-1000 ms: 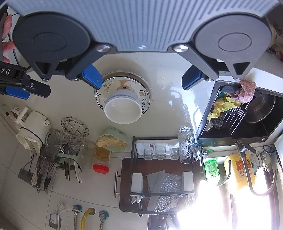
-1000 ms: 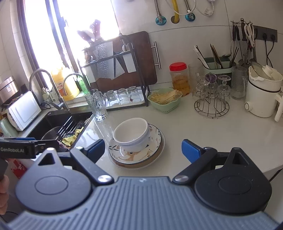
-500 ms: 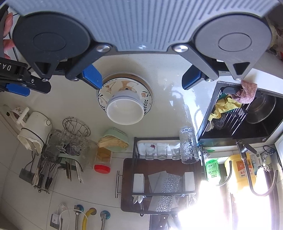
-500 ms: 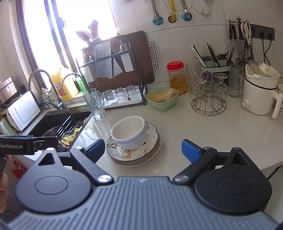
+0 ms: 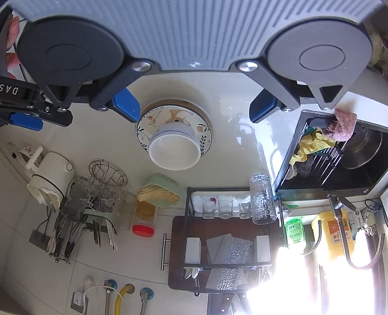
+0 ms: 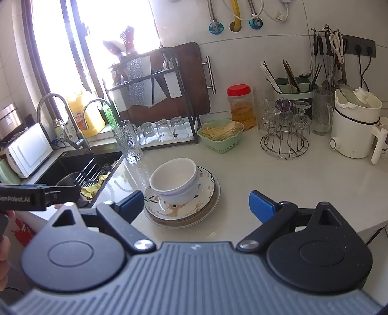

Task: Organize plates and bowls

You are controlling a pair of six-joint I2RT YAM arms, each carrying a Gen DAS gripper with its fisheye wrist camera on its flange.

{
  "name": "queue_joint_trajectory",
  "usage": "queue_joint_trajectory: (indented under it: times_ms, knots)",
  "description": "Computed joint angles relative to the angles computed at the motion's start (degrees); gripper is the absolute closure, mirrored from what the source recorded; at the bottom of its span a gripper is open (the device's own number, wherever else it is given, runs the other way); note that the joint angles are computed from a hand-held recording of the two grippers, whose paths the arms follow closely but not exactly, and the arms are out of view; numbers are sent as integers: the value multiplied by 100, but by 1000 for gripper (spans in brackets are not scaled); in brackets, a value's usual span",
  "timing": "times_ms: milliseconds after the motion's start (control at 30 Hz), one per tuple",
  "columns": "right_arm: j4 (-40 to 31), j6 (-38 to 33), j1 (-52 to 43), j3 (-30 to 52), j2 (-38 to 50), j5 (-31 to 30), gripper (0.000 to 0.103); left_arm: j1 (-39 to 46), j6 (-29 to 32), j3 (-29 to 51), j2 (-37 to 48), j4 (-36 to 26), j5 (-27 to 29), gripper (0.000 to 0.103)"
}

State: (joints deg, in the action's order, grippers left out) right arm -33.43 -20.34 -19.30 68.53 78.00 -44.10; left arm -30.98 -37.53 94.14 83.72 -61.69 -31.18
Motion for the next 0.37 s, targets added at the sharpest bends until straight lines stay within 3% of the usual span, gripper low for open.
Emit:
queue_joint_trajectory:
  times_ms: [367]
  knots:
    - [126, 109, 22, -88, -55, 60, 8, 88, 128, -34, -69, 34, 101, 5]
